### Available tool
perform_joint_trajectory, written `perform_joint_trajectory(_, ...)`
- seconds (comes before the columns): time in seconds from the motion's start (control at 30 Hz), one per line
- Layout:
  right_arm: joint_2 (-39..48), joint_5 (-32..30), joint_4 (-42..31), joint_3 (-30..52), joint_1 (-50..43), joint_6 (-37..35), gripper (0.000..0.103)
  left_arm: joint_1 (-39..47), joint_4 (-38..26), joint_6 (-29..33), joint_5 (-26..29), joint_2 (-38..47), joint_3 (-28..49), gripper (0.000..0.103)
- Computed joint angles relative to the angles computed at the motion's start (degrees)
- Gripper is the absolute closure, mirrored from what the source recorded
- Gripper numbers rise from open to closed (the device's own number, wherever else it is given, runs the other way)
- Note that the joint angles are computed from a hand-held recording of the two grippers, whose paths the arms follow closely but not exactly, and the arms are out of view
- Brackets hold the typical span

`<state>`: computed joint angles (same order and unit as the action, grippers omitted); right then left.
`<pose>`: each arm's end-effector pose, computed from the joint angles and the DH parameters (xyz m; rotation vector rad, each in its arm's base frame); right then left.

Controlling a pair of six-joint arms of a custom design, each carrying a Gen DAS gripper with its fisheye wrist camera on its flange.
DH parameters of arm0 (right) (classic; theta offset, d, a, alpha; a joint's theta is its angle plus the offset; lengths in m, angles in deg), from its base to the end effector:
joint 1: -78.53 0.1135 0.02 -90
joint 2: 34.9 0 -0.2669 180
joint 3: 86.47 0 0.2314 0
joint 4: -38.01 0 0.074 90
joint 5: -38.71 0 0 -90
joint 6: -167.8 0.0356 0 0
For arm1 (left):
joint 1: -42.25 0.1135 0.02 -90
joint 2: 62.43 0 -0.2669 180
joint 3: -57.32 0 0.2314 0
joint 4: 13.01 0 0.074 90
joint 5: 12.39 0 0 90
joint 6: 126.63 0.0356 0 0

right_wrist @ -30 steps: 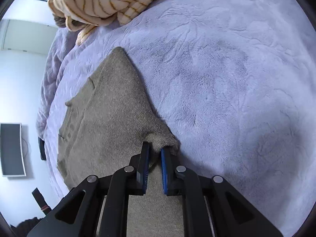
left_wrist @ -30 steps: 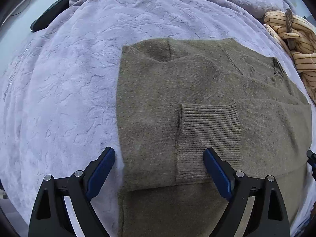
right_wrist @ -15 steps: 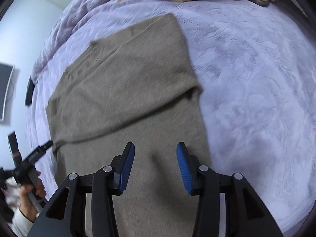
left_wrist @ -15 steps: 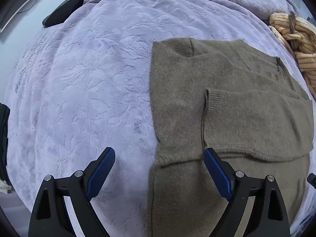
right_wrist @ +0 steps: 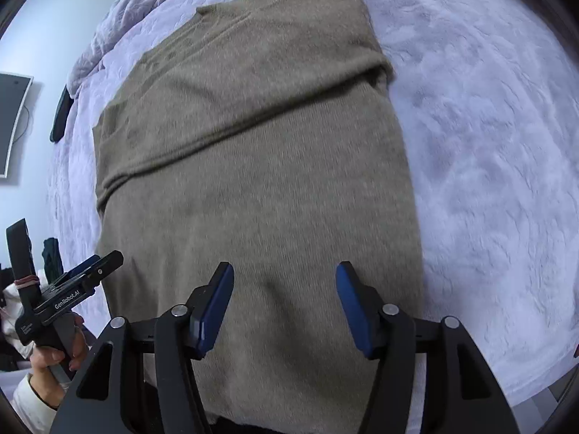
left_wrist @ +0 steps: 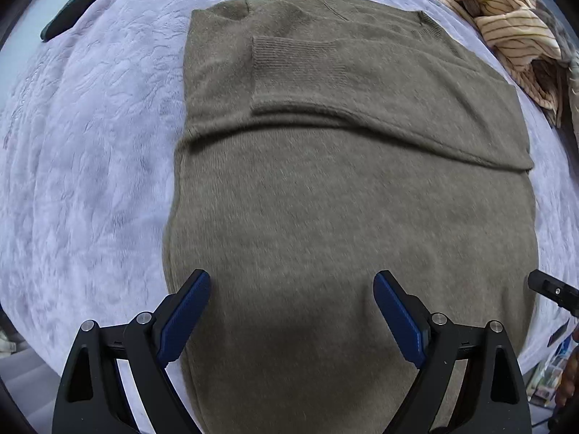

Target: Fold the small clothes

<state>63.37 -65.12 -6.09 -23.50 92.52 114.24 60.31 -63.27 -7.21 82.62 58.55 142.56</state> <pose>0.2572 0.0729 0.1372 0.5589 2.9923 0.4543 0.3364 0.1064 0.0980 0.3057 3.0261 -0.0790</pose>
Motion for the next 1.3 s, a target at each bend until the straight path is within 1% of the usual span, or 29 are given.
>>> perform_joint_trajectory(0.1, -2.6, -0.6, -1.2, -2.5, 0.3, -1.0, 0.035, 0.2, 1.1, -0.7, -0.1, -3.8, -4.7, 0.011)
perform_joint_trajectory(0.17, -4.1, -1.2, -2.0, -4.0, -0.1, -2.1, 0.034, 0.2, 2.6, -1.8, -0.3, -7.2, -9.2, 0.011)
perform_joint_trajectory(0.4, -6.7, -4.3, -3.8, -7.8, -3.2, -7.3, 0.034, 1.8, 4.0, -3.8, -0.7, -17.5, -19.3, 0.011)
perform_joint_trajectory(0.43, -6.7, -4.5, -3.9, -8.1, -3.5, -7.9, 0.034, 2.6, 3.2, -3.4, -0.6, -16.8, -17.7, 0.011)
perform_joint_trajectory(0.6, -7.1, -5.9, -4.4, -9.4, -4.7, -9.5, 0.034, 3.4, 2.1, -3.2, -0.9, -22.7, -22.7, 0.011)
perform_joint_trajectory(0.67, -7.3, -6.5, -4.2, -9.9, -4.9, -9.4, 0.034, 3.8, 1.2, -2.8, -1.3, -23.6, -23.5, 0.011)
perform_joint_trajectory(0.7, -7.4, -6.7, -4.0, -10.2, -4.7, -9.2, 0.034, 3.9, 1.7, -2.9, -1.5, -20.8, -20.6, 0.011)
perform_joint_trajectory(0.73, -7.5, -6.8, -3.9, -10.4, -4.5, -8.9, 0.034, 4.4, 1.0, -2.4, -1.5, -19.6, -19.1, 0.011)
perform_joint_trajectory(0.8, -8.0, -6.9, -3.6, -11.3, -4.0, -7.9, 0.034, 5.0, 0.5, -1.4, -1.4, -19.3, -18.5, 0.011)
perform_joint_trajectory(1.0, -10.6, -5.8, -2.1, -14.5, -0.2, -2.1, 0.034, 9.9, 0.2, 4.4, -0.2, -18.6, -19.3, 0.011)
perform_joint_trajectory(1.13, -13.3, -4.9, -0.8, -17.2, 3.7, 3.8, 0.034, 16.5, -1.0, 11.3, 0.4, -17.8, -19.5, 0.011)
perform_joint_trajectory(1.3, -16.3, -3.1, 1.1, -19.8, 10.6, 11.9, 0.034, 25.5, -2.8, 21.3, 0.8, -15.6, -17.9, 0.011)
